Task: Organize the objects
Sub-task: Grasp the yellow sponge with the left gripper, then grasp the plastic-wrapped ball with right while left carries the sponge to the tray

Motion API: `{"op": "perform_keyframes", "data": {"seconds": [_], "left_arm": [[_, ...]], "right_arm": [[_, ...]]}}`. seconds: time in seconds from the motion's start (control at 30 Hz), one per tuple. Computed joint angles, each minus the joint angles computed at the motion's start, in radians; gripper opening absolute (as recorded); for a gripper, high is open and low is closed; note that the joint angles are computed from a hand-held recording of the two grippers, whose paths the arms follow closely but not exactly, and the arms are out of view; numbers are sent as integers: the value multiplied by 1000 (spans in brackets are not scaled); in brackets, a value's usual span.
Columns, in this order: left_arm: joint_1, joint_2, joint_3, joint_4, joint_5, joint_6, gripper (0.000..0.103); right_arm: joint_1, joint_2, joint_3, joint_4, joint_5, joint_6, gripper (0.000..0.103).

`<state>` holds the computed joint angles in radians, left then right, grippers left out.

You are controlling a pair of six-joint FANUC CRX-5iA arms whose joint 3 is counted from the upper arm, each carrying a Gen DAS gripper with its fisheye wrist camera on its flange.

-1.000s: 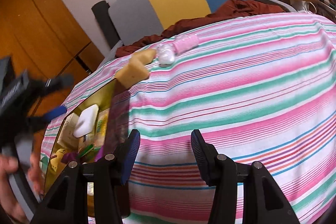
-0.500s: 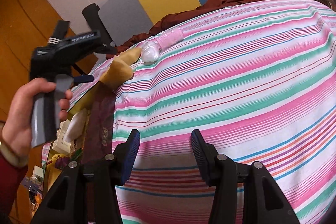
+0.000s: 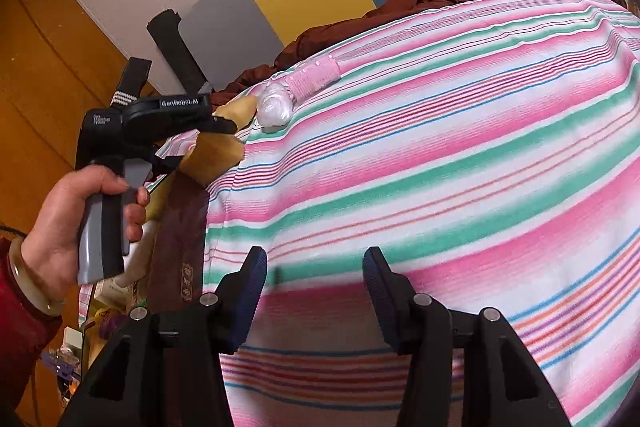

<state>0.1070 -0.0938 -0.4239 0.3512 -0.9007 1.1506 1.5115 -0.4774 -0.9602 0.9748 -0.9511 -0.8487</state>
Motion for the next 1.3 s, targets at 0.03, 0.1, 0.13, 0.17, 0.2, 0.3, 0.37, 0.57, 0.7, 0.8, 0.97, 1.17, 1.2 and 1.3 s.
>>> {"op": "perform_keyframes", "data": {"seconds": [0.03, 0.1, 0.13, 0.17, 0.2, 0.3, 0.37, 0.57, 0.7, 0.8, 0.97, 1.17, 1.2, 1.3], "left_arm": [[9, -7, -15, 24, 10, -18, 74], [29, -23, -46, 84, 26, -54, 73], [41, -33, -61, 119, 29, -72, 73], [52, -44, -76, 151, 34, -88, 73], [67, -67, -100, 197, 45, -115, 73], [96, -125, -153, 296, 60, -197, 73], [120, -170, -190, 368, 60, -252, 73], [222, -325, -308, 541, 1, -406, 73], [330, -404, -369, 612, -94, -464, 73], [446, -467, -408, 629, -199, -501, 74], [622, -545, -455, 624, -341, -571, 74], [761, -578, -483, 566, -462, -618, 74], [777, -579, -486, 561, -478, -623, 74], [820, -593, -495, 546, -513, -646, 74]], "right_arm": [[-19, 6, 2, 8, 17, 13, 51], [-62, 29, 18, 8, 49, 65, 51], [-86, 37, 23, 11, 71, 86, 51], [-113, 46, 26, 18, 100, 103, 51], [-143, 55, 31, 19, 134, 126, 51], [-235, 78, 33, 60, 240, 162, 51], [-292, 98, 44, 75, 303, 197, 51], [-495, 205, 109, 124, 518, 272, 51], [-555, 317, 212, 32, 530, 396, 51], [-564, 374, 275, -12, 479, 452, 51], [-582, 437, 338, -41, 441, 525, 51], [-589, 495, 367, 20, 414, 542, 37], [-587, 494, 363, 23, 416, 534, 37], [-575, 484, 345, 45, 420, 499, 36]]}}
